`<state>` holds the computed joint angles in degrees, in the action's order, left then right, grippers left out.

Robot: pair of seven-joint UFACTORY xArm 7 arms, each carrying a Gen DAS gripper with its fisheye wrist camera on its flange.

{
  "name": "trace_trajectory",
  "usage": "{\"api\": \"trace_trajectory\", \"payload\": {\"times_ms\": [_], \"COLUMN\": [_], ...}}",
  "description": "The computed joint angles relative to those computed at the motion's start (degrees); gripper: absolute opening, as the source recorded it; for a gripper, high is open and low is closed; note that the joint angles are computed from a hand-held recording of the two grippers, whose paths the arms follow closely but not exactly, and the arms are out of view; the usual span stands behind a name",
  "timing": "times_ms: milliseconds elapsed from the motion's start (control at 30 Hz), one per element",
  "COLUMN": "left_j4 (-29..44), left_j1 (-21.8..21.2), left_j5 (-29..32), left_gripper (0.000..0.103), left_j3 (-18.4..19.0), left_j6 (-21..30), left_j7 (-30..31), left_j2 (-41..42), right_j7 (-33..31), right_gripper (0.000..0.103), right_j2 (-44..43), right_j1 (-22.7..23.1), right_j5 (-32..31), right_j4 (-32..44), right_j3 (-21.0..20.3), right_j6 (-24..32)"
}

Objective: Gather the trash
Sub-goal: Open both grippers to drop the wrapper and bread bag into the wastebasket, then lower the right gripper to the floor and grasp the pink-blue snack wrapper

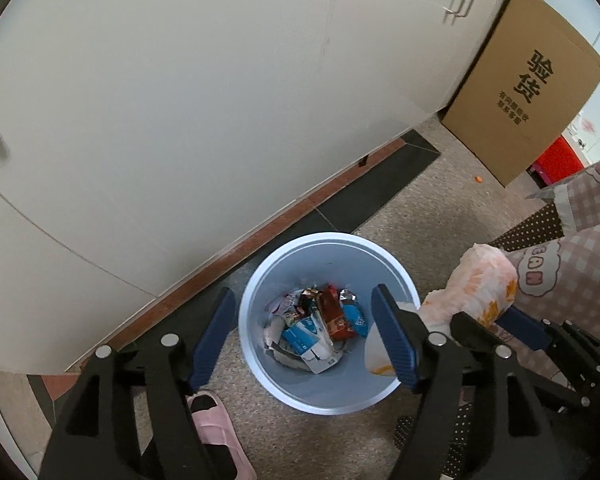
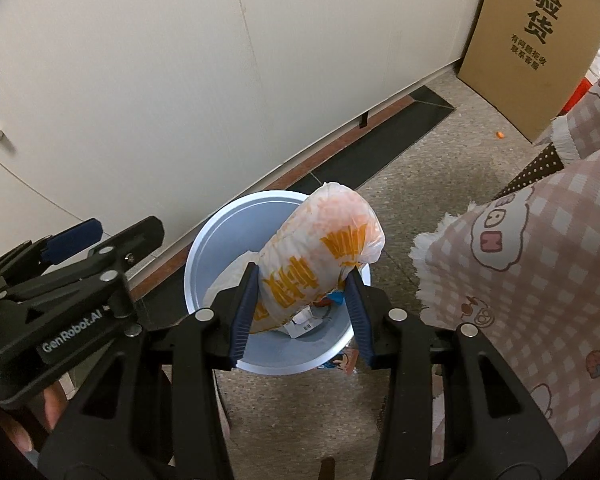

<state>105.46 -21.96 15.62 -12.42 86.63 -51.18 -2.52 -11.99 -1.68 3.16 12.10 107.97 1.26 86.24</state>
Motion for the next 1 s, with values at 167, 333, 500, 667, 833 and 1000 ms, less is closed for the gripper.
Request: {"api": "trace_trajectory", "payload": {"times_ms": [167,333,500,667,833,1000], "left_j4": [-1.2,-2.4,-3.6,-3.9,-4.3,-6.4], "left_j1": [1.0,2.0,3.1,3.5,3.6,3.4], "left_j5": [-0.8,-1.5,-2.7,-3.1,-3.6,-5.3], "left_gripper": [0.069,0.069,0.069,0.070,0.070,0.070], "left_j3": [0.5,0.5,0.6,0.3,0.3,0.1], "left_j6": [0.9,1.4,1.2,1.7,1.8,1.6], "left_j7": [-0.5,-0.9,-1.0,-1.2,-0.8,-1.6], "left_j2": [-1.4,-2.7,-3.7,-3.9,-3.7,-4.6], "right_j7": [1.2,2.2,3.2,4.5,4.5,5.1], "right_gripper": [0.043,0.049,0.059,0.063,0.063,0.063], "right_j2": [0.4,1.1,1.6,1.7,0.5,-1.3], "right_j1": [0.3,0.5,0.1,-0.2,-0.8,-1.7], "right_j5": [0.4,1.8,4.8,5.6,6.1,6.7], "right_j4": [0.2,0.5,0.2,-0.4,-2.2,-4.5], "right_j3": [0.3,0.5,0.2,0.1,-0.4,-1.3], "right_j6": [-0.6,-1.1,-1.2,-1.2,-0.9,-0.1]}}
